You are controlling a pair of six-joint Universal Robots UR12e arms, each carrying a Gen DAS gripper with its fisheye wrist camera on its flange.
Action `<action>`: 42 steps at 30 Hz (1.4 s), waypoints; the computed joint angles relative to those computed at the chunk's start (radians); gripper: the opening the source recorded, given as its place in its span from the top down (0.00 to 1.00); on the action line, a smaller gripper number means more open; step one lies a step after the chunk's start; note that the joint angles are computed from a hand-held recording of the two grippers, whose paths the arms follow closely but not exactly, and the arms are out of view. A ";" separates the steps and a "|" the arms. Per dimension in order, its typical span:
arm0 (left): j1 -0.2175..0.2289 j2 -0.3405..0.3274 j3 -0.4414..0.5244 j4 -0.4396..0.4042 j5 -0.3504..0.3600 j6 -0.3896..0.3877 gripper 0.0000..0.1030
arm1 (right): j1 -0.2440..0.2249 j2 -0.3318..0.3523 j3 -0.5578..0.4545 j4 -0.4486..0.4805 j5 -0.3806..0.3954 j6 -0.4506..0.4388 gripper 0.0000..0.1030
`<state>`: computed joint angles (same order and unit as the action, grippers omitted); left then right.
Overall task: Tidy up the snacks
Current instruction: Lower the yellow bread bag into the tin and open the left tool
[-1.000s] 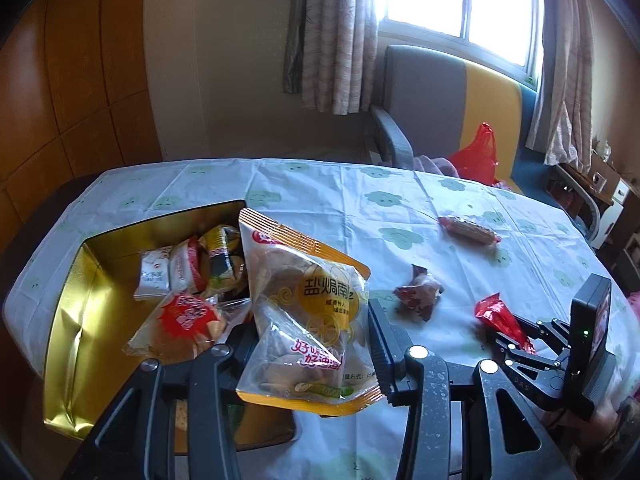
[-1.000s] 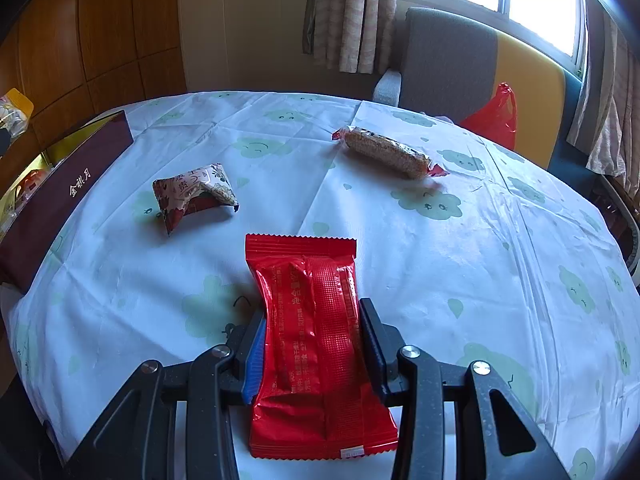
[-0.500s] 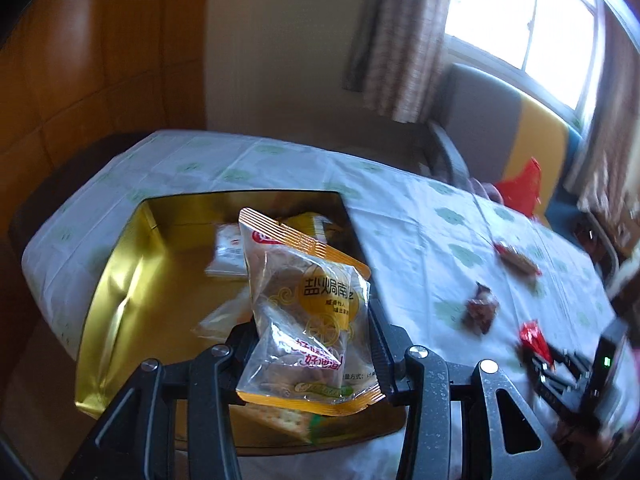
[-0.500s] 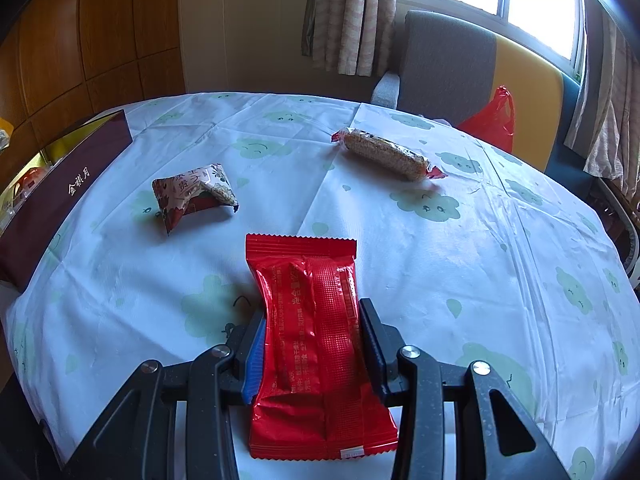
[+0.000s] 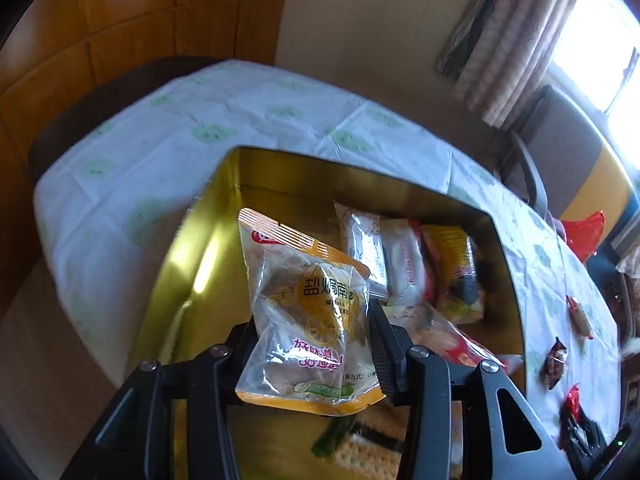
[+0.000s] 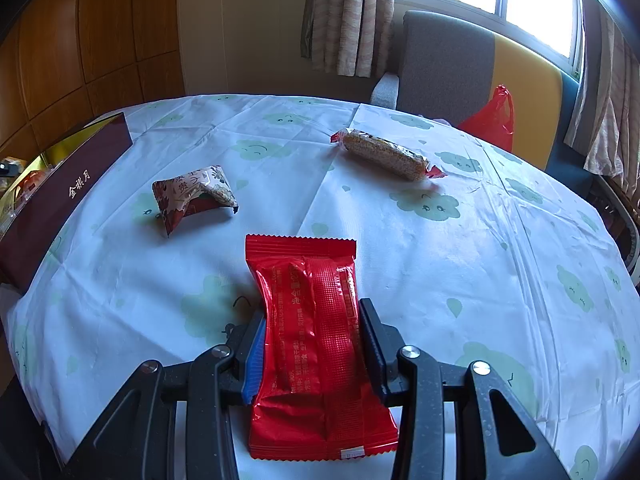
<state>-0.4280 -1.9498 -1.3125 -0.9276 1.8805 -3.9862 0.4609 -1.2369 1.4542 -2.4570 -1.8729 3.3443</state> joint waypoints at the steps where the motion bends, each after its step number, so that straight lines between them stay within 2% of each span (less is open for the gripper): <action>1: 0.004 -0.009 0.008 -0.014 0.008 -0.005 0.54 | 0.000 0.000 -0.001 0.000 0.000 0.001 0.59; 4: 0.018 -0.028 0.023 -0.041 -0.023 0.006 0.53 | 0.000 0.000 -0.001 0.000 -0.001 0.001 0.59; 7: 0.021 -0.031 0.025 -0.058 -0.035 -0.021 0.43 | 0.000 0.000 0.000 -0.001 0.000 0.001 0.59; 16: -0.040 -0.009 0.019 -0.097 0.164 -0.080 0.41 | 0.001 0.000 0.001 -0.004 -0.003 0.003 0.59; 23: -0.089 -0.004 0.016 -0.052 0.240 -0.039 0.41 | 0.002 0.000 0.001 -0.007 -0.006 0.007 0.59; 30: -0.127 -0.005 0.024 -0.016 0.262 0.036 0.41 | 0.006 0.004 -0.004 0.000 -0.019 0.019 0.59; 42: -0.157 0.004 0.013 -0.017 0.253 0.038 0.41 | 0.009 0.003 -0.001 -0.002 -0.030 0.027 0.59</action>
<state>-0.5848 -1.9456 -1.2999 -0.9451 2.1330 -3.9486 0.4695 -1.2338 1.4529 -2.4588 -1.9031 3.3715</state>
